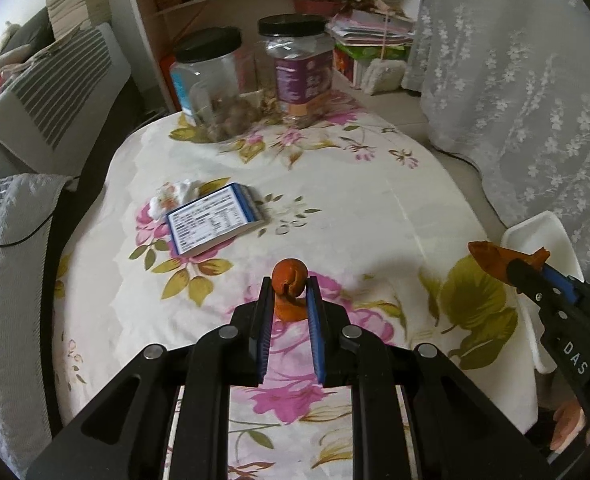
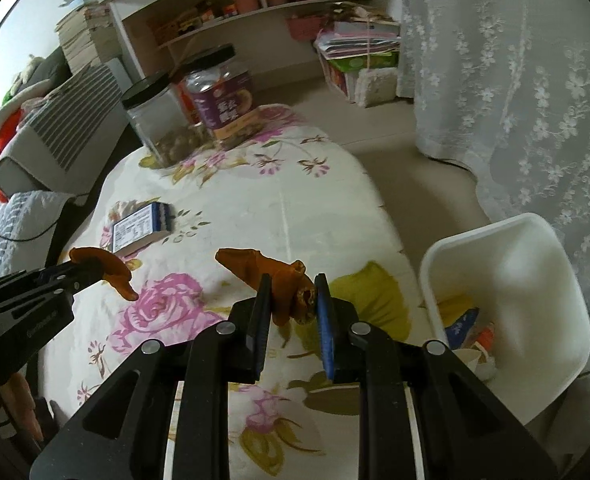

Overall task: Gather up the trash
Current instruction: 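Carry both orange pieces over the bin and open the right gripper, then lower the left gripper into the bin and release its orange piece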

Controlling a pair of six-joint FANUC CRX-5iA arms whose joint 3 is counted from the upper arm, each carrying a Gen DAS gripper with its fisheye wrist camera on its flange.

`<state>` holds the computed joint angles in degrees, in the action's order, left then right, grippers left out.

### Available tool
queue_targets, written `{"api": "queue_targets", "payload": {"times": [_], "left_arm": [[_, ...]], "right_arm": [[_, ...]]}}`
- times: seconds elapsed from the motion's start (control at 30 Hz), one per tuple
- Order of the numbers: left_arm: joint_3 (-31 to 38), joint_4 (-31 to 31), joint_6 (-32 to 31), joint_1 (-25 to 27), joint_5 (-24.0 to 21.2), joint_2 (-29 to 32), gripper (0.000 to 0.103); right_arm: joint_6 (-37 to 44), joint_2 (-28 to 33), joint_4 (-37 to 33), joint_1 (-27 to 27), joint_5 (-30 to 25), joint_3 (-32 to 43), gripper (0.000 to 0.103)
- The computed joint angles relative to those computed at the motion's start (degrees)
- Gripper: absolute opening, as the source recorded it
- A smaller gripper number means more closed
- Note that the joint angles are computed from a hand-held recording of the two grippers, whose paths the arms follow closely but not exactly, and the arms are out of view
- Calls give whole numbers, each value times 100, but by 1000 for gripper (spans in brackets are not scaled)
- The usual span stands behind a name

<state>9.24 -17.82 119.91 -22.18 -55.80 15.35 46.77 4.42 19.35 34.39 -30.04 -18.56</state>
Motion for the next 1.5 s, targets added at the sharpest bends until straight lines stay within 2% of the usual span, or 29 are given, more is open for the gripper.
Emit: {"api": "queue_targets", "payload": {"times": [0.43, 0.8, 1.07, 1.17, 1.23, 1.3, 1.37, 1.5], "left_arm": [[407, 51, -93, -336, 56, 290, 17], [767, 38, -280, -671, 94, 576, 17], [908, 226, -659, -950, 448, 628, 17], [1090, 213, -817, -1112, 564, 730, 17], [1222, 192, -898, -1207, 583, 816, 17], [1406, 208, -994, -1306, 556, 954, 17], [1577, 293, -1072, -1363, 526, 1087, 17], [1972, 468, -1188, -1441, 431, 1394, 17]], "right_arm": [[-553, -368, 373, -423, 0, -396, 20], [-880, -524, 443, -864, -244, -508, 21], [-1144, -574, 544, -1126, -489, -526, 22], [-1330, -649, 630, -1219, -502, -596, 26], [-1541, -727, 778, -1289, -490, -677, 36], [-1788, -816, 983, -1368, -464, -790, 41], [-1919, -898, 1052, -1468, -424, -861, 41], [-2236, -1123, 1062, -1740, -293, -1025, 55]]}}
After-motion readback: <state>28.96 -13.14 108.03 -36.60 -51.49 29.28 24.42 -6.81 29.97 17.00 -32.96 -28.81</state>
